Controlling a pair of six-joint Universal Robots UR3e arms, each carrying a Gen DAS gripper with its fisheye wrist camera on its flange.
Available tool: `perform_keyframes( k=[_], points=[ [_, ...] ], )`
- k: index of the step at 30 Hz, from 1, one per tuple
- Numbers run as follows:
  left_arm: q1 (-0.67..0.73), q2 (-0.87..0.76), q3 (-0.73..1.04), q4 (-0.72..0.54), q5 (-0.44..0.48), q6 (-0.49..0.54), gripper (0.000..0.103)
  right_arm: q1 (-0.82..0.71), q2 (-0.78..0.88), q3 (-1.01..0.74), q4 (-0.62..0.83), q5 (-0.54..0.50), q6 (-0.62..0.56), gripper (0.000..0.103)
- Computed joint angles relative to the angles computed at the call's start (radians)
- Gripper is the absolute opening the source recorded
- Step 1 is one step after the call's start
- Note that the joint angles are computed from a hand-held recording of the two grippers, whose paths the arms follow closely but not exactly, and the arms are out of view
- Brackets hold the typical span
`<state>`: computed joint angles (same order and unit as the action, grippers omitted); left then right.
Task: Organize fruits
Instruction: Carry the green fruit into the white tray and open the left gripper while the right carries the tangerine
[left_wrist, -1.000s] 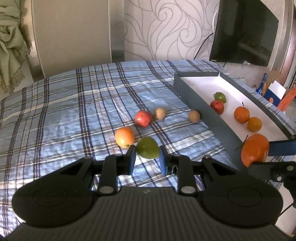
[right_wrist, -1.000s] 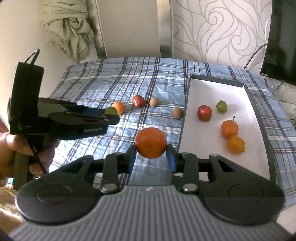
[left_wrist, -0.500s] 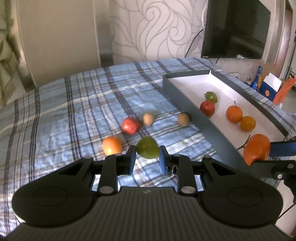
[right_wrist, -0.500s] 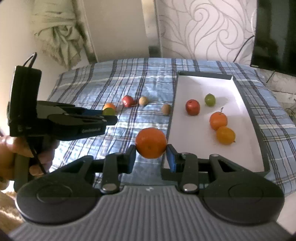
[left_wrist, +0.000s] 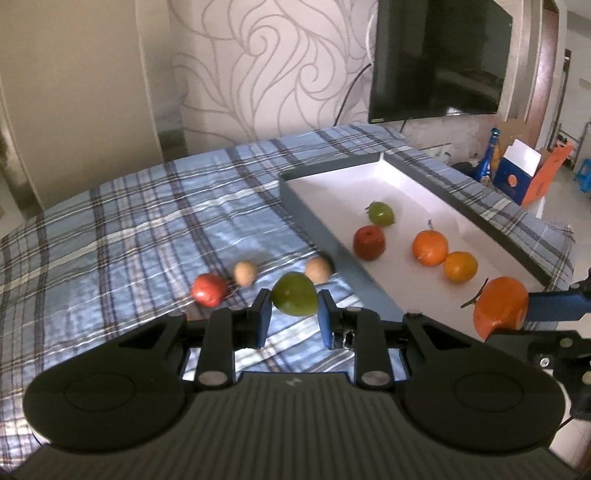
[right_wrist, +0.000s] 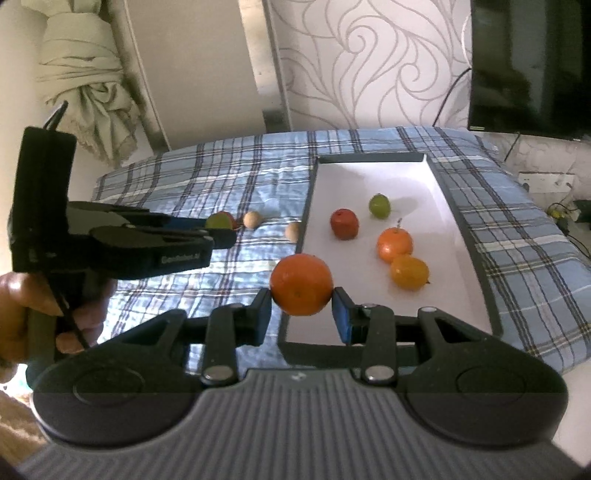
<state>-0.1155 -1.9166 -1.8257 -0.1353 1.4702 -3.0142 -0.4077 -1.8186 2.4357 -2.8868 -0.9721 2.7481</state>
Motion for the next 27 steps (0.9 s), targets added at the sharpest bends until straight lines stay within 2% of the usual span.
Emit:
perform_keyframes(
  k=[14,27],
  points=[
    [-0.047,-0.080,0.085,0.010,-0.042,0.001,0.031,-0.029,-0.038,0.003,0.041,-0.042,-0.022,0.039],
    [-0.098,-0.205,0.328,-0.123,-0.024,0.049,0.031,-0.084,0.014,0.035,-0.069,-0.019,0.068,0.039]
  ],
)
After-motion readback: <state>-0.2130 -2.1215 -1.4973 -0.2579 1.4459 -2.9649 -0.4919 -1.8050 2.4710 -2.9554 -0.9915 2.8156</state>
